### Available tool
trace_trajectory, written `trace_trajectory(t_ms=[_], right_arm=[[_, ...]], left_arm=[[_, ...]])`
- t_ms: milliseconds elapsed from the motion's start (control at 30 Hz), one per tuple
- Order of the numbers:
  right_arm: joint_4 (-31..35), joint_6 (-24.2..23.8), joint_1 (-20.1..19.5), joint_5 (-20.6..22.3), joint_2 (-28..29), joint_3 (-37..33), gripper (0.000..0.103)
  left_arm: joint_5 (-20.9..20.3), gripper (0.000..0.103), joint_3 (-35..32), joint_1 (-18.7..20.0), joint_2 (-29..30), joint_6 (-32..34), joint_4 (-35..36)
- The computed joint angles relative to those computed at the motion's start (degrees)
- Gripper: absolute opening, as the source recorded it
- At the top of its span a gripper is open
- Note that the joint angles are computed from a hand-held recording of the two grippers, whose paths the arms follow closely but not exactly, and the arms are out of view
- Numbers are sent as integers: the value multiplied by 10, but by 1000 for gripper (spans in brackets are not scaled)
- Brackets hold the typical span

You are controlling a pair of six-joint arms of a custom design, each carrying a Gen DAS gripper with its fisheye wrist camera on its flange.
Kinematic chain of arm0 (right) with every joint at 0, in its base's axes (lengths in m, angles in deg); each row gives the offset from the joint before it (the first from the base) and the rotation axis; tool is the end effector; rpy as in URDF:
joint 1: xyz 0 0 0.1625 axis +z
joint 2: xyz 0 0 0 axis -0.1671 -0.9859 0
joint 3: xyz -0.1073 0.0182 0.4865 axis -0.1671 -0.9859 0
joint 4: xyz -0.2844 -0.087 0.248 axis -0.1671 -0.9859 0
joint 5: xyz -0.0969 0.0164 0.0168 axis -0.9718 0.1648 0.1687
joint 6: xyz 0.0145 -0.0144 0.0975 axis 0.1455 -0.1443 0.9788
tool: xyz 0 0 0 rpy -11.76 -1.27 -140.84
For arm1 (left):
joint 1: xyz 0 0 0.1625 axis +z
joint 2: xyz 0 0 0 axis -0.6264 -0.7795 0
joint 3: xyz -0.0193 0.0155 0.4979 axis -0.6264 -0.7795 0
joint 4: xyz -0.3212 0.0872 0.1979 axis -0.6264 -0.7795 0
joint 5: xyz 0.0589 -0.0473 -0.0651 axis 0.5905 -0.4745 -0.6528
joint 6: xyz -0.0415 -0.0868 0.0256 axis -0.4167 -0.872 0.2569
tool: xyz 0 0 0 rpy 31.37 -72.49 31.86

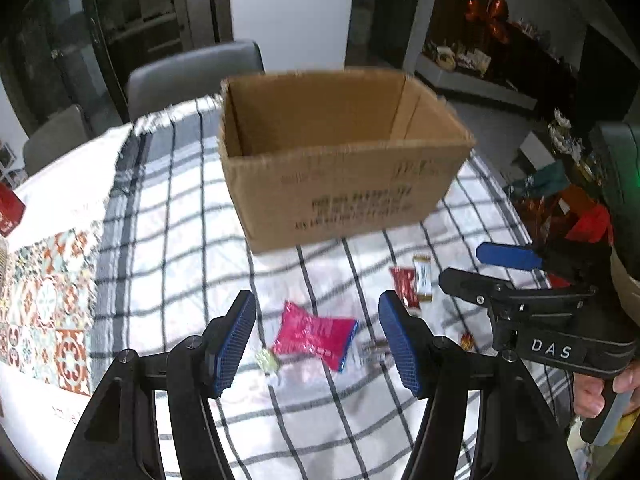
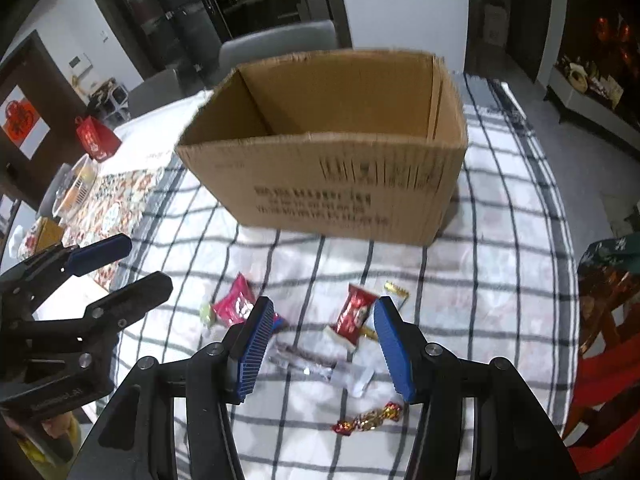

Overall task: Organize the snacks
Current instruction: 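Move both tools back toward the pink and red packets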

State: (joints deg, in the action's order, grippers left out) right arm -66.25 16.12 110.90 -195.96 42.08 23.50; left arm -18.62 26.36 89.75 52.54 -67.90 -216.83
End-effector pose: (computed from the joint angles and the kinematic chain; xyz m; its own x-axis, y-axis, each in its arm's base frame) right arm 0.2606 -0.8221 0.2387 -0.7543 -0.5042 0.4206 -0.5577 0.8300 -0.0052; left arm -0.3155 -0.7245 0.1203 -0.7463 -0.1092 -0.6566 0.2486 0.8693 -0.4272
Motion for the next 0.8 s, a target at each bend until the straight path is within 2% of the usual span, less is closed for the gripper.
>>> trace_trajectory(t_ms=[133,433,633,700,800], right_arm=[[22,20,-7,-9,9,-4,53],[38,43,-14,-37,32,-17,53],[49,57,-18,-47,46,-29,53],[56,60,-19,-49,52,-35,45],[67,67,-20,-53,60,-44,45]], left_arm=[[-41,63,-5,14,5,-8,15],[-76,63,-16,34,21,-18,42],[-85,63,-21,43,28,-12,50],[-91,63,-23,46,30,-9,51],[-98,63,-28,50,35,-8,56]])
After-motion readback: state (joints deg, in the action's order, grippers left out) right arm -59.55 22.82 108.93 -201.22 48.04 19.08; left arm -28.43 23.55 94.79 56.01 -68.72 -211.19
